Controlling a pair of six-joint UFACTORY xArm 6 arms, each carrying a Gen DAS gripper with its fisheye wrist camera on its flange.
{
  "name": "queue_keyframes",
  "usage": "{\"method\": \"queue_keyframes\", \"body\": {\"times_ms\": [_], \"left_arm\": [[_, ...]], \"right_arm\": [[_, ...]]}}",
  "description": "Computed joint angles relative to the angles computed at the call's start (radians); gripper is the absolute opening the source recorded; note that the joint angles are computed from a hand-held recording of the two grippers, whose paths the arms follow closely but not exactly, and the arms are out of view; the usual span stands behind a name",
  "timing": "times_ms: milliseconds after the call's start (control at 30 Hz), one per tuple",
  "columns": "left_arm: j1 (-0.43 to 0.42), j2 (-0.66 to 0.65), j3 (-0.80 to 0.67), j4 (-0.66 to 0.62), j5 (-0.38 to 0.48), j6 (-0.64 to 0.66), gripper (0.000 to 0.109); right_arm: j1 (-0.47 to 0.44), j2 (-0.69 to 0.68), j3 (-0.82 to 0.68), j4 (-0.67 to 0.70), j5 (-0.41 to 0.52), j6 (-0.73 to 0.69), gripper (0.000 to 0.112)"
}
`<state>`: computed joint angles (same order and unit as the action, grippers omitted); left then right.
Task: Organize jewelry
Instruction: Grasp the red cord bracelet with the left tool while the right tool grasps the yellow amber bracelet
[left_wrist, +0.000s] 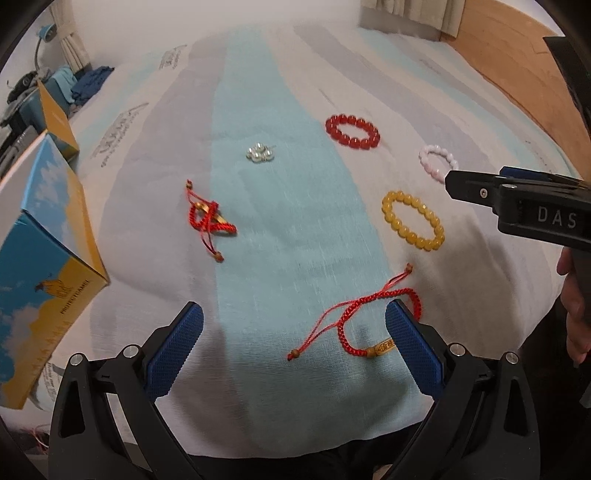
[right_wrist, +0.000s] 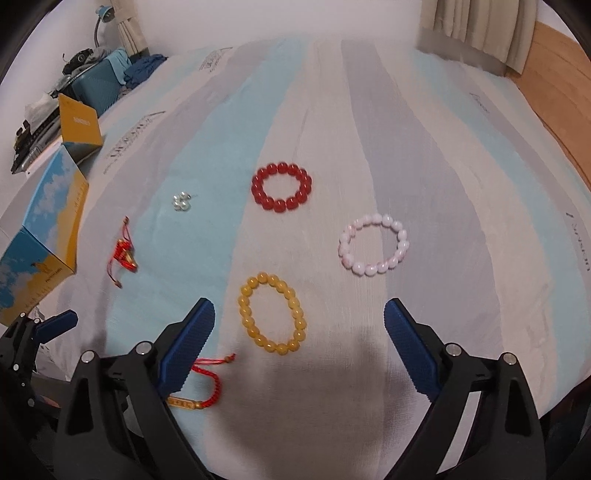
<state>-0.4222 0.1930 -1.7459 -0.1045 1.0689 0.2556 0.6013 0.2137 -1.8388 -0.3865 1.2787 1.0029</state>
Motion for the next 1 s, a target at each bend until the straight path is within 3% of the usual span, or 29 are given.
{"method": "queue_keyframes", "body": {"times_ms": [533, 733, 1000], "left_arm": [[-0.02, 0.041, 0.035, -0.007, -0.002, 0.016, 0.092], [-0.021, 0.046, 0.045, -0.025, -0.004, 0.037, 0.084], [-0.022, 0.057, 0.029, -0.049, 0.016, 0.07, 0.067]], "right_arm": [[-0.031, -0.014, 0.144, 0.059, -0.074, 0.006, 0.087], [-0.036, -0.011, 0.169, 0.08, -0.097, 0.004, 0.084], [-0.034, -0.012, 0.175, 0.09, -0.117, -0.004, 0.07]]}}
